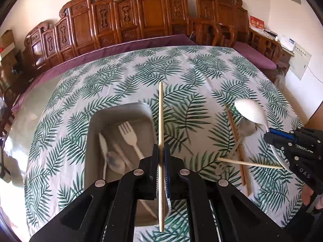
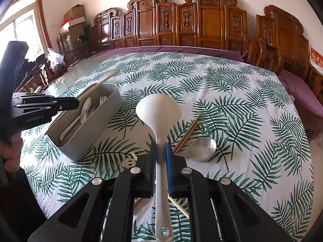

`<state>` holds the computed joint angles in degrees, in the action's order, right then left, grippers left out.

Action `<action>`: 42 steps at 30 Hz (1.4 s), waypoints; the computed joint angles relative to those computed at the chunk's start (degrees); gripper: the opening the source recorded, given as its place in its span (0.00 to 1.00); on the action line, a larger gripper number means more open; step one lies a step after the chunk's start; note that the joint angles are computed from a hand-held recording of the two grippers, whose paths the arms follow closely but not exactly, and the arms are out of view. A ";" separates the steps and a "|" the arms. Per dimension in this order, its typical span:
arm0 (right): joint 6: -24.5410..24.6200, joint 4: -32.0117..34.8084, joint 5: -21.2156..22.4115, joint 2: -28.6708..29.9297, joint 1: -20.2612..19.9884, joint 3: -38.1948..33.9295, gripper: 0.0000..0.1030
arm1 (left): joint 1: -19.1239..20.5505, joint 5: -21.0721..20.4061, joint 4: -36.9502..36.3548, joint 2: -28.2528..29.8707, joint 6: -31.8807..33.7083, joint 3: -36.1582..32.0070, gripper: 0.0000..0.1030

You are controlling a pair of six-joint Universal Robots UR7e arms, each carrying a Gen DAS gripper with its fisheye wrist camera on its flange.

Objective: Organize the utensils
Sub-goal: 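Carry the chopstick into the grey tray and open the left tool while the right carries the ladle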

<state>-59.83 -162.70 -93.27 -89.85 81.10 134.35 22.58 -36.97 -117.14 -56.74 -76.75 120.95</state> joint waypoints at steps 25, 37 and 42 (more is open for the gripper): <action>5.04 -0.14 -0.29 1.45 6.29 1.45 0.10 | 4.77 -2.27 -4.21 -7.15 -2.85 9.14 0.04; 9.75 -1.80 -1.64 5.98 11.85 1.96 0.11 | 3.75 -0.59 -5.27 -10.55 -3.30 11.06 0.16; 11.96 -2.62 -1.70 8.50 13.60 1.48 0.11 | 2.01 1.64 -0.84 -13.62 -6.43 11.73 0.25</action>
<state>-47.87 -165.33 -94.97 -81.34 94.70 135.83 24.59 -35.33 -117.98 -70.37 -83.18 132.68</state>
